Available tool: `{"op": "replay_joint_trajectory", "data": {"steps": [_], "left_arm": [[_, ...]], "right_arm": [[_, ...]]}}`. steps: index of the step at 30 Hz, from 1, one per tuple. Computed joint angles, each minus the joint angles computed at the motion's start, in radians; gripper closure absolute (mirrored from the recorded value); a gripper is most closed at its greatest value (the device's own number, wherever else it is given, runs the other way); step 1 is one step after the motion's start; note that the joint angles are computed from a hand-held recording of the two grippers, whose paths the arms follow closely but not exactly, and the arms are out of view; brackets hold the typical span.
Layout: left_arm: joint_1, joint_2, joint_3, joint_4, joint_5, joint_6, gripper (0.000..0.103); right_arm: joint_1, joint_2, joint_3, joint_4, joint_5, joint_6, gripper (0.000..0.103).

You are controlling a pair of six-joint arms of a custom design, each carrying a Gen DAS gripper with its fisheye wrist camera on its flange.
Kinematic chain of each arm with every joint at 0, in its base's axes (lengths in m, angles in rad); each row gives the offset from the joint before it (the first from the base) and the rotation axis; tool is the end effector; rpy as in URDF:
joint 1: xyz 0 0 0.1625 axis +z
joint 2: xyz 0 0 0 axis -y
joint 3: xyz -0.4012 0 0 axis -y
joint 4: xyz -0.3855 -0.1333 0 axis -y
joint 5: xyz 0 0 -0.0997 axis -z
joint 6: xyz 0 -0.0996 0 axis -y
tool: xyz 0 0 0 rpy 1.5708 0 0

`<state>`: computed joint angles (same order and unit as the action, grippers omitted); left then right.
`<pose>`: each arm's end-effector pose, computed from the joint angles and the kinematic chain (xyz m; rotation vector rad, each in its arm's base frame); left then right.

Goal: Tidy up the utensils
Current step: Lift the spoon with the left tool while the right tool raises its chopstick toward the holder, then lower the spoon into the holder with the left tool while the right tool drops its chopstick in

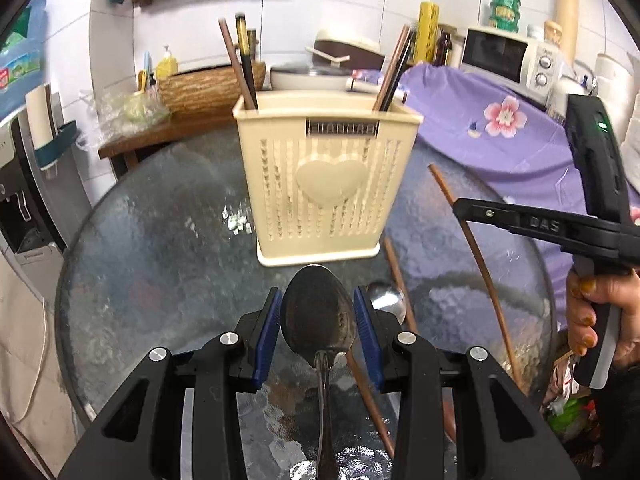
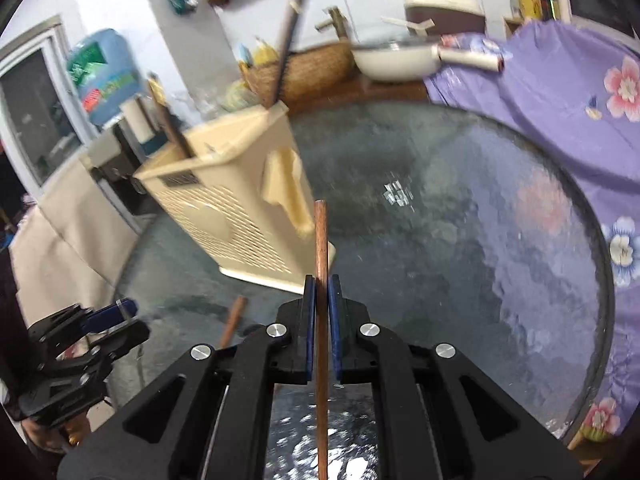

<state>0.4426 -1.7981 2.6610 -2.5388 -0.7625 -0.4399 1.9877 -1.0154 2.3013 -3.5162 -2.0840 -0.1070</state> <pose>-0.1530 -0.2997 0.2025 0.7930 2.3797 -0.8508 0.2601 -0.3790 0.1260 0.4432 -2.5456 0.9744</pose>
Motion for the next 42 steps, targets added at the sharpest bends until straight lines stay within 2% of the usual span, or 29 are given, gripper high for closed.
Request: {"op": "replay_joint_trajectory", "data": {"steps": [3, 11, 22, 36, 42], "left_arm": [[-0.025, -0.034, -0.005, 0.026, 0.011, -0.010, 0.067], [-0.048, -0.113, -0.023, 0.083, 0.016, -0.019, 0.067], [-0.062, -0.115, -0.052, 0.084, 0.017, -0.001, 0.067], [-0.029, -0.032, -0.132, -0.045, 0.012, 0.089, 0.067], [-0.004, 0.056, -0.228, -0.192, 0.017, 0.170, 0.067]], "right_arm": [[0.032, -0.036, 0.027, -0.014, 0.019, -0.034, 0.096], [0.071, -0.145, 0.084, 0.027, 0.095, -0.062, 0.096], [0.119, -0.229, 0.106, 0.072, 0.117, -0.052, 0.096], [0.184, -0.252, 0.026, 0.155, 0.102, -0.070, 0.096], [0.219, -0.242, -0.073, 0.191, 0.109, -0.090, 0.096]]}}
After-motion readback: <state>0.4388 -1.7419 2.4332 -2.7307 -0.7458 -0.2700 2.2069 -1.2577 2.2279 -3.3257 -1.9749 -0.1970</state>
